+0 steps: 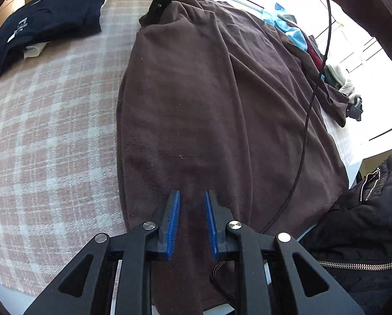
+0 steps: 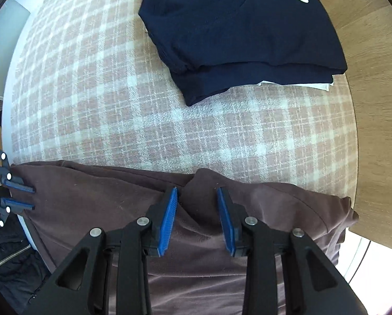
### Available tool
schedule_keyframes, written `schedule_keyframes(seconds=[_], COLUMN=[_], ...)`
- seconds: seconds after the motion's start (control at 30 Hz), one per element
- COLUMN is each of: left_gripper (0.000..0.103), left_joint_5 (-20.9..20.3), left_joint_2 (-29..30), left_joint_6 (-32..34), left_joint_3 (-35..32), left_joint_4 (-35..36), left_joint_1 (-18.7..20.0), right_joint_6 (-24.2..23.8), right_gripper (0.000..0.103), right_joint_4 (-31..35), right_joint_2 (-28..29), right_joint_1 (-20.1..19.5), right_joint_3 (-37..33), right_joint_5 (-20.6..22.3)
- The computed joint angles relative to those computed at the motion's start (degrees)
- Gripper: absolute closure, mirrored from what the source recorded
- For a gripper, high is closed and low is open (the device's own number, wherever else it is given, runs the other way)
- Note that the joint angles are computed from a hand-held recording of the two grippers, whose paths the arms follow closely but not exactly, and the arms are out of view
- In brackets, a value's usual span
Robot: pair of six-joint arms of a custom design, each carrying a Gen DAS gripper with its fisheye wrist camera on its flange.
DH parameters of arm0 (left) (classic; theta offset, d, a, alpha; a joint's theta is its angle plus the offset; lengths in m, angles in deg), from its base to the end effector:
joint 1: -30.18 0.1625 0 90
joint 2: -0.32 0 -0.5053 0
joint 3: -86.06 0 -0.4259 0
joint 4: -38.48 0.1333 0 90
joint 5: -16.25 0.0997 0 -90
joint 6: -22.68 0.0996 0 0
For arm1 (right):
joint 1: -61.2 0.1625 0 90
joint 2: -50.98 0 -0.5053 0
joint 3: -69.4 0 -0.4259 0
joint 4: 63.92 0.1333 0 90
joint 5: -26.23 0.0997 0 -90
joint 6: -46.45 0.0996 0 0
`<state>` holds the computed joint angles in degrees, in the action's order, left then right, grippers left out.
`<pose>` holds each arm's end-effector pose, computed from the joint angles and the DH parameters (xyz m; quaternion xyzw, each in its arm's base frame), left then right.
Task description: Fold clothes
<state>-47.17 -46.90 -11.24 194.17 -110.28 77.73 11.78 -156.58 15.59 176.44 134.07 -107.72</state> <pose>-0.3053 -0.5972 0.0686 0.0766 0.9700 -0.1279 0.1918 0.4164 -0.7328 0.1381 0.5252 -0.7389 -0.2427 0.3454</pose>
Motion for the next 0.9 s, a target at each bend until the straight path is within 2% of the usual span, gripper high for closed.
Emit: schedule_keyframes(seconds=[0.13,0.17,0.2,0.27,0.33,0.4,0.43,0.47,0.6,0.63,0.67,0.7,0.73,0.8,0.83,0.9], left_gripper=[0.085,0.085,0.085,0.085,0.085,0.085,0.085,0.085,0.085,0.085,0.085,0.085,0.085,0.084,0.084,0.084], left_joint_5=[0.05,0.27,0.41,0.88,1.37,1.58,1.26,0.87,-0.39,-0.47,-0.46,0.14,0.72,3.92,6.29,10.64], left_joint_2=[-0.20,-0.16,-0.06,0.12,0.25,0.34,0.21,0.10,-0.78,-1.12,-1.45,-1.84,-2.18,-1.81,-1.16,0.42], left_joint_6=[0.79,0.86,0.90,1.04,1.07,1.48,1.62,1.48,1.06,1.15,1.39,2.60,3.82,7.35,9.59,14.40], left_joint_3=[1.24,1.59,1.68,1.94,2.15,2.23,2.30,2.08,0.81,0.25,-0.39,-1.45,-2.54,-6.15,-8.51,-13.27], left_joint_4=[-2.47,-3.15,-3.64,-4.55,-5.21,-5.73,-5.82,-5.38,-1.45,0.25,1.78,2.20,2.58,4.27,5.29,6.47], left_joint_1=[-0.31,-0.46,-0.53,-0.70,-0.84,-0.83,-0.68,-0.43,-0.01,-0.06,-0.08,0.02,0.12,0.65,1.04,1.90], right_joint_6=[5.29,6.27,7.12,6.56,8.20,12.93,15.37,17.68,19.31,17.63,16.10,14.99,13.91,12.71,13.66,17.72], right_gripper=[0.074,0.086,0.092,0.094,0.094,0.094,0.094,0.094,0.092,0.087,0.078,0.070,0.053,0.046,0.046,0.046], right_joint_4=[3.99,5.38,6.58,5.09,3.98,2.37,4.01,5.54,6.96,5.86,4.77,2.45,0.10,-5.58,-5.81,-1.90], right_joint_2=[2.30,2.54,2.75,2.24,1.62,1.44,2.27,3.21,4.03,3.17,2.34,1.26,0.29,-0.67,-0.24,2.02], right_joint_1=[-0.53,-0.76,-1.00,-1.40,-2.26,-4.26,-5.28,-6.15,-4.96,-4.96,-4.95,-4.77,-4.59,-4.50,-4.93,-6.59], right_joint_3=[-2.78,-3.78,-4.74,-5.62,-8.24,-11.64,-13.31,-14.96,-14.60,-14.83,-15.10,-14.88,-14.75,-14.65,-16.21,-22.32], right_joint_5=[-3.14,-2.47,-1.74,1.35,8.33,17.75,19.83,21.22,20.26,22.61,24.71,24.41,23.88,18.61,16.80,13.71])
